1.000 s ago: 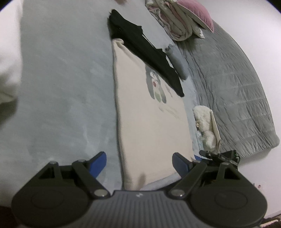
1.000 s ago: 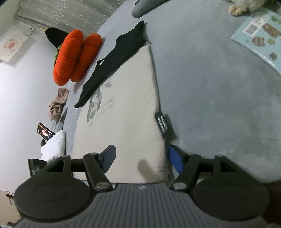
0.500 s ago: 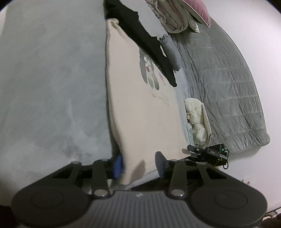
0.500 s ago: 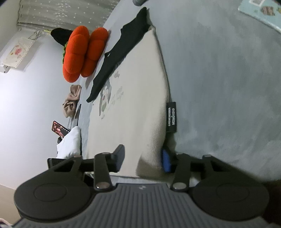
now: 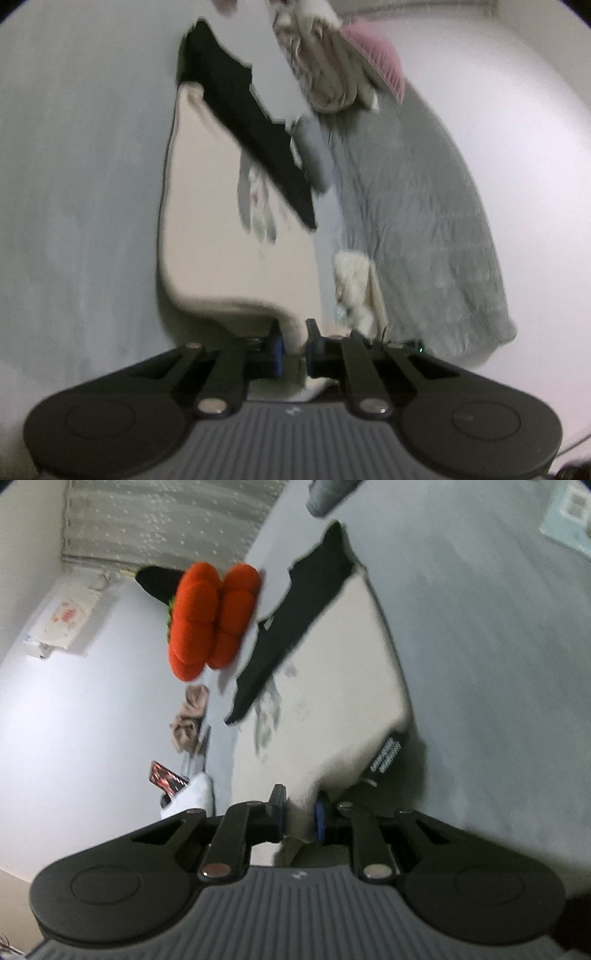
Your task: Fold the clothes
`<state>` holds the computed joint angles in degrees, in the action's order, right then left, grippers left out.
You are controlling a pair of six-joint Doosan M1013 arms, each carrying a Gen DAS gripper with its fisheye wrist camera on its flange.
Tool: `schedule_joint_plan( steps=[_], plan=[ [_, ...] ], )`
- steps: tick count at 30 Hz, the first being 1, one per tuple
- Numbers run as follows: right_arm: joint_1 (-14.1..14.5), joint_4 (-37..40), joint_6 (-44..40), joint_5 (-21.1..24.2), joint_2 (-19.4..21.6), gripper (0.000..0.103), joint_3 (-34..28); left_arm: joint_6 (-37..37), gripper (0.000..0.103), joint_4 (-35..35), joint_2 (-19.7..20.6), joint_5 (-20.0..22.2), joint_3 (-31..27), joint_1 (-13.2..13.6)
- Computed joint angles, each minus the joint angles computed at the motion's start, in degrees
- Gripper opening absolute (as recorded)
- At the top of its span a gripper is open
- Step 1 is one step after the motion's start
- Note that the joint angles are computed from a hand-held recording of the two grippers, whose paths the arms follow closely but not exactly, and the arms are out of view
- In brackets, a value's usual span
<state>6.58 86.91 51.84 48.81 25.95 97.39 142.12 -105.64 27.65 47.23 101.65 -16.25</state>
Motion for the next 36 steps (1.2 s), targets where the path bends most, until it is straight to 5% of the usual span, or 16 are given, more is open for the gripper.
schedule_joint_plan(
  steps=[11, 18, 22, 26, 28, 32, 36],
  plan=[
    [1.0, 3.7, 4.1, -6.8, 5.2, 0.018, -6.1, 0.4, 0.01, -11.0, 3.8, -9.4, -4.5, -0.9],
    [0.4, 5.1, 9.1, -6.9, 7.6, 0.019, -7.7, -3.2, 0.012, -7.1, 5.4, -14.7, -8.4, -1.4],
    [-0.2, 6.2, 10.8, -5.5, 7.8, 0.022, -7.9, -0.5, 0.036, -11.3, 5.2, -16.4, -8.4, -1.2],
    [-0.5, 6.2, 10.6, -5.7, 7.6, 0.03, -8.3, 4.4, 0.048, -16.5, 4.3, -16.8, -7.4, -0.8],
    [-0.3, 7.9, 8.5, -7.4, 7.1, 0.049, -8.0, 4.7, 0.051, -15.2, 3.8, -18.0, -7.4, -0.8],
    [0.3, 8.3, 4.2, -12.6, 5.9, 0.051, -7.9, 3.7, 0.051, -9.4, 3.1, -21.3, -7.9, -1.0],
    [2.1, -2.1, 3.0, -20.5, 4.3, 0.051, -8.6, 1.9, 0.051, -2.3, 2.6, -25.0, -8.4, -1.6]
  ],
)
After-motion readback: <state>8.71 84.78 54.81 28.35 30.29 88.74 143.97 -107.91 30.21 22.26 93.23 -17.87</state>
